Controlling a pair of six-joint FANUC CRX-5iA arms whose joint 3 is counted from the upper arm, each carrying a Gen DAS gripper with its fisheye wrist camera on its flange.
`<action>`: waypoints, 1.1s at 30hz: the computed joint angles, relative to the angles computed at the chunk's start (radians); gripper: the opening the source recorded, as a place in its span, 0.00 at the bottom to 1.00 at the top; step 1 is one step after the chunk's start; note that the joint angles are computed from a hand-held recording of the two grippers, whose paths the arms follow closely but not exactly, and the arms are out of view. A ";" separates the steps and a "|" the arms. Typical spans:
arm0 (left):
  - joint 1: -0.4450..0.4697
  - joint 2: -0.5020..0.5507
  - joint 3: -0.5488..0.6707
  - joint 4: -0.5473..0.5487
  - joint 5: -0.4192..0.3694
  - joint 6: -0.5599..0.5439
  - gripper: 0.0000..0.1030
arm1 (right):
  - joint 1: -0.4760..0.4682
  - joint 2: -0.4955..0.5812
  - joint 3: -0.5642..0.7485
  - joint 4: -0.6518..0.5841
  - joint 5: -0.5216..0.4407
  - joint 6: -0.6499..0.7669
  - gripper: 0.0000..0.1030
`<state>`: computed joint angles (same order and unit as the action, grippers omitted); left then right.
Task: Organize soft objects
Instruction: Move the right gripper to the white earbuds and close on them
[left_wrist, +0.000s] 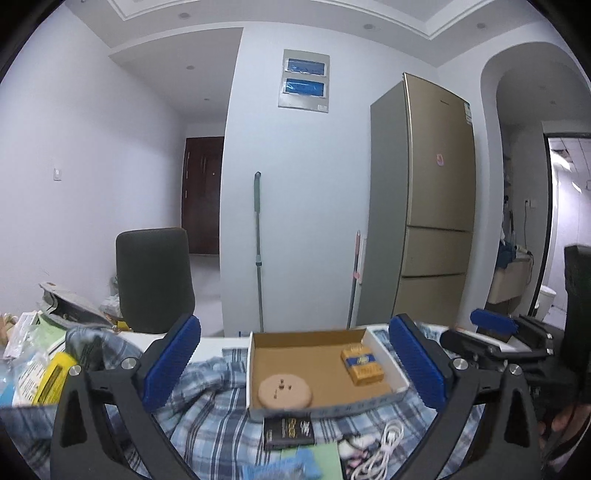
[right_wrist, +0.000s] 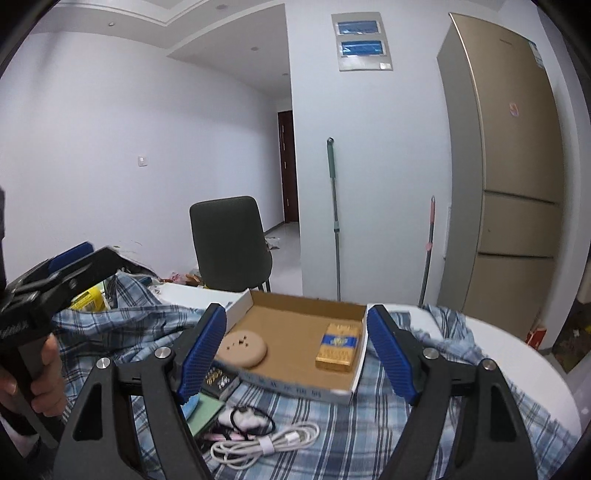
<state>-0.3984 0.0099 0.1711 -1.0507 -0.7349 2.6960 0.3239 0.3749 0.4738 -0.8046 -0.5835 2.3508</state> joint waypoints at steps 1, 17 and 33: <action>-0.008 -0.005 -0.014 -0.008 -0.005 0.009 1.00 | 0.000 0.001 -0.010 -0.001 0.008 0.004 0.75; 0.075 0.021 -0.109 0.145 0.107 -0.076 1.00 | 0.011 0.051 -0.024 0.034 -0.031 0.027 0.75; 0.074 0.049 -0.070 0.141 -0.006 -0.020 1.00 | 0.092 0.248 0.274 0.341 -0.461 -0.251 0.75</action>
<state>-0.3241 0.0589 0.1013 -0.9095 -0.7412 2.6765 0.4158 0.6225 0.7477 -0.4631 -1.0445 2.0996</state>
